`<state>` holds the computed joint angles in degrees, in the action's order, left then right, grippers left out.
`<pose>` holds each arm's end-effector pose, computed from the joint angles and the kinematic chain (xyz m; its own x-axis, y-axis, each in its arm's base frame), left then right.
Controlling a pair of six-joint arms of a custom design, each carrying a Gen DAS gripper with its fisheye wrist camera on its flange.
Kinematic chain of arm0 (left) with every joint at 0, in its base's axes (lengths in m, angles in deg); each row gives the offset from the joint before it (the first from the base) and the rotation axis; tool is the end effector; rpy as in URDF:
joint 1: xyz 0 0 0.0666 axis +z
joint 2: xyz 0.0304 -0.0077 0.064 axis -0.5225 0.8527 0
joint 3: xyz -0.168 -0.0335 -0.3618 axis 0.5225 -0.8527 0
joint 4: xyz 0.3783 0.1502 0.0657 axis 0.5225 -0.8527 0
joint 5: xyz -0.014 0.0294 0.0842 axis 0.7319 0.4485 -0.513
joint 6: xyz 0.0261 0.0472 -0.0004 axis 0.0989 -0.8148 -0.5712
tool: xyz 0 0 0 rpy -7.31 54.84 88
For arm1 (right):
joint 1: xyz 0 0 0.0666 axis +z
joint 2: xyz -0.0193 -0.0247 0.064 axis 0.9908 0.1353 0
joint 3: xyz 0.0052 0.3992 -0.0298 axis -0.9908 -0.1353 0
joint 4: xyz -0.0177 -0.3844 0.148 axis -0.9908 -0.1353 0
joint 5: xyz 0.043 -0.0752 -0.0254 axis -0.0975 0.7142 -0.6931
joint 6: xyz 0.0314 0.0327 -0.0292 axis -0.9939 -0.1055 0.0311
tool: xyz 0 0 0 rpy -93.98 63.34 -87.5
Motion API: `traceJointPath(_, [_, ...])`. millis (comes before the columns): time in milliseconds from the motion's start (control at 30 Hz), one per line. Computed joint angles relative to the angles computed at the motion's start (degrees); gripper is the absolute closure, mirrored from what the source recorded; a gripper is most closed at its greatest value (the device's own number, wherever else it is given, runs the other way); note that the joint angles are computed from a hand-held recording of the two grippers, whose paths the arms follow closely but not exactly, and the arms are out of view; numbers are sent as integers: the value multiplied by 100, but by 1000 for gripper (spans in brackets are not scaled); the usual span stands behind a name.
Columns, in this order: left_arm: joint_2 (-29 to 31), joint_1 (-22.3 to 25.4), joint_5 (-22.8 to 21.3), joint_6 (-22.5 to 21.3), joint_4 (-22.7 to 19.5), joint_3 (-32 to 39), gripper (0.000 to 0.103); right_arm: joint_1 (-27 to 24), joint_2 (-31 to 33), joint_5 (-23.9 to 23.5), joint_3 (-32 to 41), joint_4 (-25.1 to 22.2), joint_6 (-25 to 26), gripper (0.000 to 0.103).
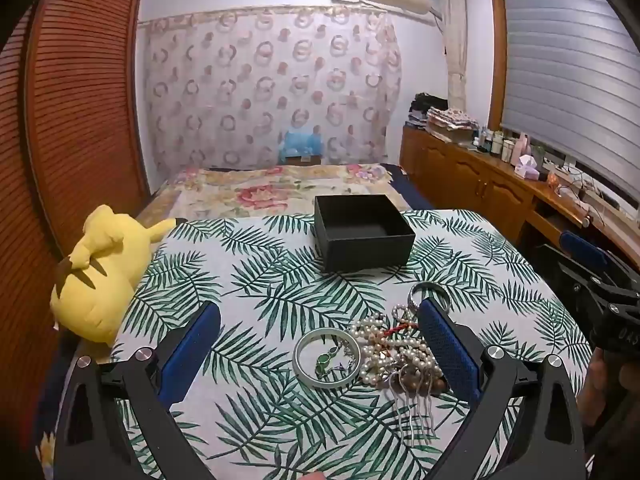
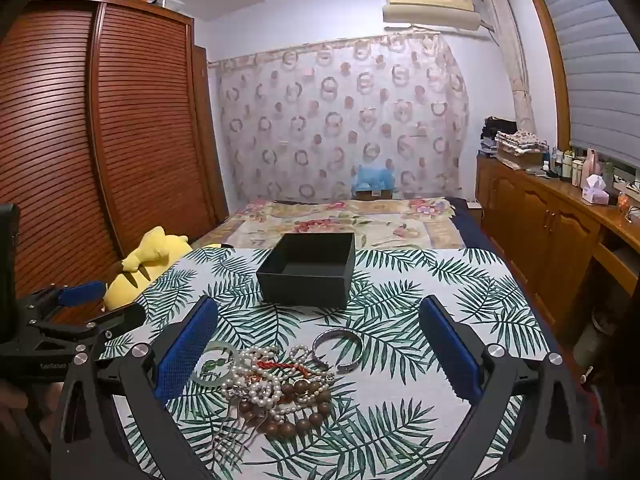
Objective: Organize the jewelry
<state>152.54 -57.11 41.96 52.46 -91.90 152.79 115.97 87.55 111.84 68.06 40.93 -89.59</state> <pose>0.4439 -0.2089 0.5342 -0.5196 0.1288 -0.8446 0.2910 0.9562 -0.0332 0.4058 0.2530 0.4924 -0.3890 0.0586 -0.9194 -0.0858 0.9913 0.0995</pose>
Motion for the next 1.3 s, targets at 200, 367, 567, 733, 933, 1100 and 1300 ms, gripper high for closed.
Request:
traceJointPath(200, [-5, -2, -14, -11, 27, -11, 8, -1, 8, -16, 25, -68, -47, 2])
traceJointPath(367, [-4, -7, -21, -17, 47, -18, 8, 3, 6, -12, 24, -65, -42, 2])
traceJointPath(567, [-11, -6, -22, -13, 72, -31, 8, 3, 2, -12, 22, -57, -38, 2])
traceJointPath(733, [-10, -9, -30, -17, 84, -35, 8, 7, -7, -15, 16, -57, -42, 2])
traceJointPath(933, [-12, -8, -21, -15, 93, -39, 8, 13, -23, -5, -1, -54, -49, 2])
traceJointPath(1100, [-14, -8, -21, -12, 96, -43, 8, 6, -23, -15, -12, -42, -46, 2])
traceJointPath(1300, [-43, 34, 12, -34, 58, -23, 8, -4, -22, -25, -27, -26, -46, 2])
